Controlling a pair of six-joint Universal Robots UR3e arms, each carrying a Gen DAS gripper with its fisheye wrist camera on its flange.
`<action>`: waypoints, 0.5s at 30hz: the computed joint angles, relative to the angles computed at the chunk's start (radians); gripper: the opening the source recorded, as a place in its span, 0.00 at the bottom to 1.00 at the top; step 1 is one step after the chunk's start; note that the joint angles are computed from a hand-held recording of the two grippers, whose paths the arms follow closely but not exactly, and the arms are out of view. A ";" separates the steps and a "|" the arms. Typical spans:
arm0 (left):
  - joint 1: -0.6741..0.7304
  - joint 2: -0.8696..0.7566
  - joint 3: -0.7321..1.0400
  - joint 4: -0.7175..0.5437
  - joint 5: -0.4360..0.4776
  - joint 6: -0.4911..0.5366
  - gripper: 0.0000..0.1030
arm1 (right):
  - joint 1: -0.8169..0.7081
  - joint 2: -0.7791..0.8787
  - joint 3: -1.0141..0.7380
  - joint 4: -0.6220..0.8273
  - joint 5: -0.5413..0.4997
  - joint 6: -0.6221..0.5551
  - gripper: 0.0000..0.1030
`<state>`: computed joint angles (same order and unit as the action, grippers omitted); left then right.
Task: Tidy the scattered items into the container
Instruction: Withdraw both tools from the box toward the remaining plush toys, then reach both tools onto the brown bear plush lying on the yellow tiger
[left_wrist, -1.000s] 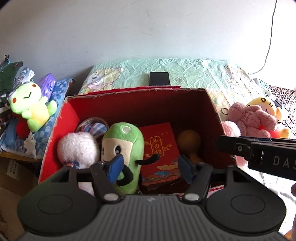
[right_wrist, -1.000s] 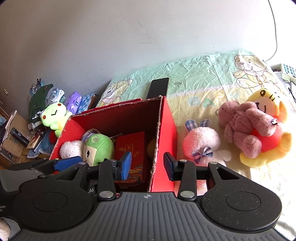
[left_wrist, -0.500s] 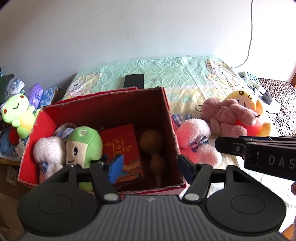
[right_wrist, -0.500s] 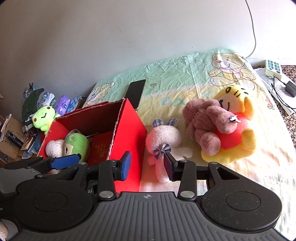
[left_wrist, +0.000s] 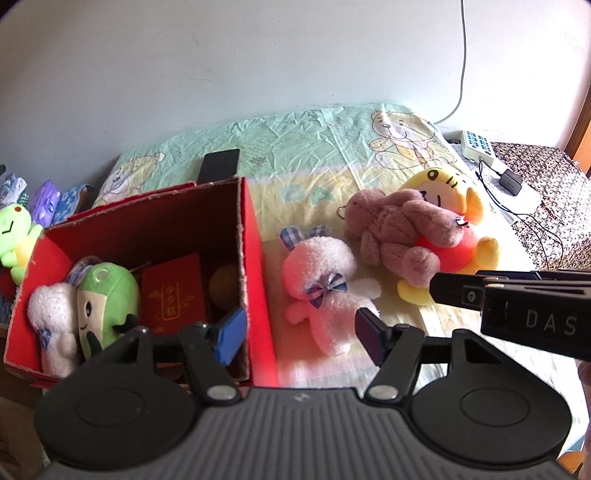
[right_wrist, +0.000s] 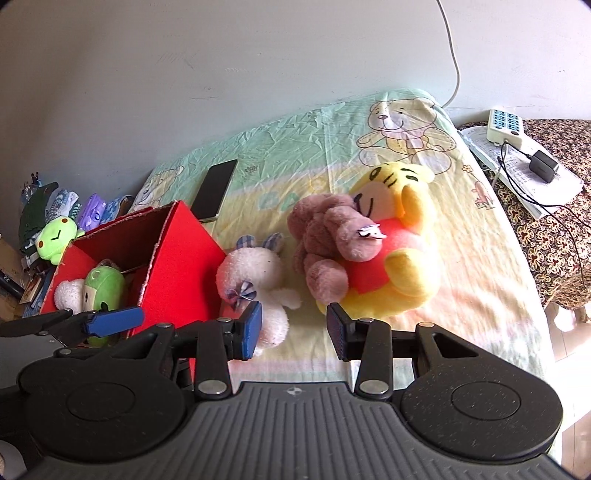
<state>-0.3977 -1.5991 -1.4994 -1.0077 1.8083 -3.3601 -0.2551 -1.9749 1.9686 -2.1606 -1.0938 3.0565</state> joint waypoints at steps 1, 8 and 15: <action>-0.012 -0.015 0.014 -0.003 0.004 -0.008 0.66 | -0.020 -0.008 0.004 0.016 0.004 -0.015 0.41; -0.083 -0.115 0.092 -0.018 0.015 -0.063 0.67 | -0.139 -0.052 0.024 0.111 0.040 -0.122 0.41; -0.125 -0.197 0.161 -0.047 0.016 -0.116 0.72 | -0.224 -0.054 0.034 0.157 0.090 -0.187 0.41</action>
